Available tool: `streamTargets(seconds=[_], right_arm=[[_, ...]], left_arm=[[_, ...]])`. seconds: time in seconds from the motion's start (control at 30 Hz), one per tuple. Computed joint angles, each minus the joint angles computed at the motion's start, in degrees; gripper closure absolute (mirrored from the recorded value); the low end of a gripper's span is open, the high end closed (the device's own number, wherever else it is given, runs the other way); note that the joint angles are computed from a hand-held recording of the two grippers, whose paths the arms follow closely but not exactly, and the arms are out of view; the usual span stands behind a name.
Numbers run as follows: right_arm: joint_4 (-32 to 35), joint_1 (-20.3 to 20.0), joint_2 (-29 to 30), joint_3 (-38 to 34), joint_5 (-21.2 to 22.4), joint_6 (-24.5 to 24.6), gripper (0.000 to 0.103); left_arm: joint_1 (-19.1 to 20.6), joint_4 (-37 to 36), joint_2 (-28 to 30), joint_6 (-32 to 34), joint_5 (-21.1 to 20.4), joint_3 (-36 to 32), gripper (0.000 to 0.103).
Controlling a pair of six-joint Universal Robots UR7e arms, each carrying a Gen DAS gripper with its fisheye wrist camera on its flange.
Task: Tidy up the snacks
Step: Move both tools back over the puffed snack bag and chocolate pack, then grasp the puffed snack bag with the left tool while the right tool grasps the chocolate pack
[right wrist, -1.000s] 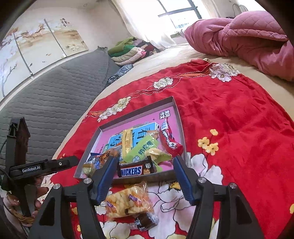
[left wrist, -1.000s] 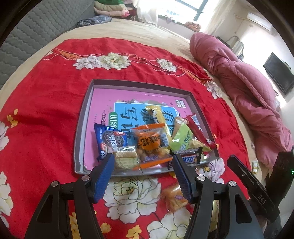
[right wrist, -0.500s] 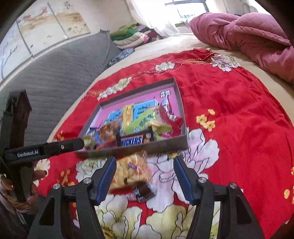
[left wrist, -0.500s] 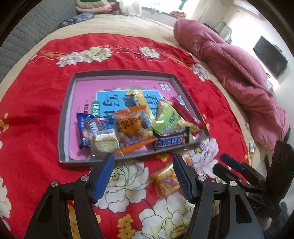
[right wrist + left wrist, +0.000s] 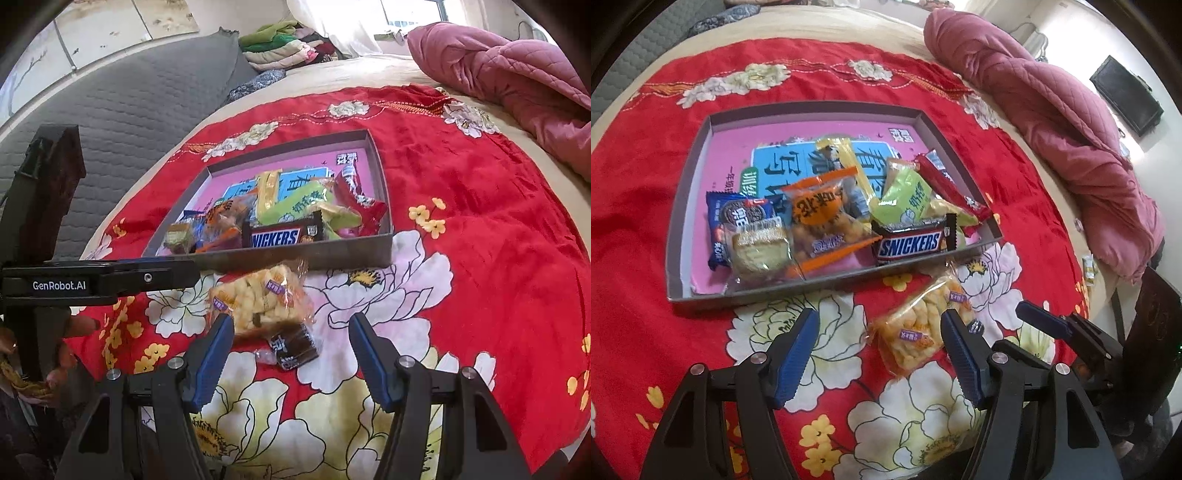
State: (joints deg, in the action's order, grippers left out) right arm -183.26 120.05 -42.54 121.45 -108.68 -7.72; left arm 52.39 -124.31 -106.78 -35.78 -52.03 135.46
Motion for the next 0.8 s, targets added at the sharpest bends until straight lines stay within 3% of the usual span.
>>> streamTargets(seconds=[0.3,0.8], right_arm=[[3.0,1.0,1.2,-1.0,-1.8,-1.7,0.039],[6.9,2.0,3.1,-2.5,-3.7,-5.2,0.039]], left_arm=[[0.5,-0.5,1.5,1.2,-1.2,0.1,0.033],[5.4,-4.6,3.6,4.6,-6.9,0.3,0.033]])
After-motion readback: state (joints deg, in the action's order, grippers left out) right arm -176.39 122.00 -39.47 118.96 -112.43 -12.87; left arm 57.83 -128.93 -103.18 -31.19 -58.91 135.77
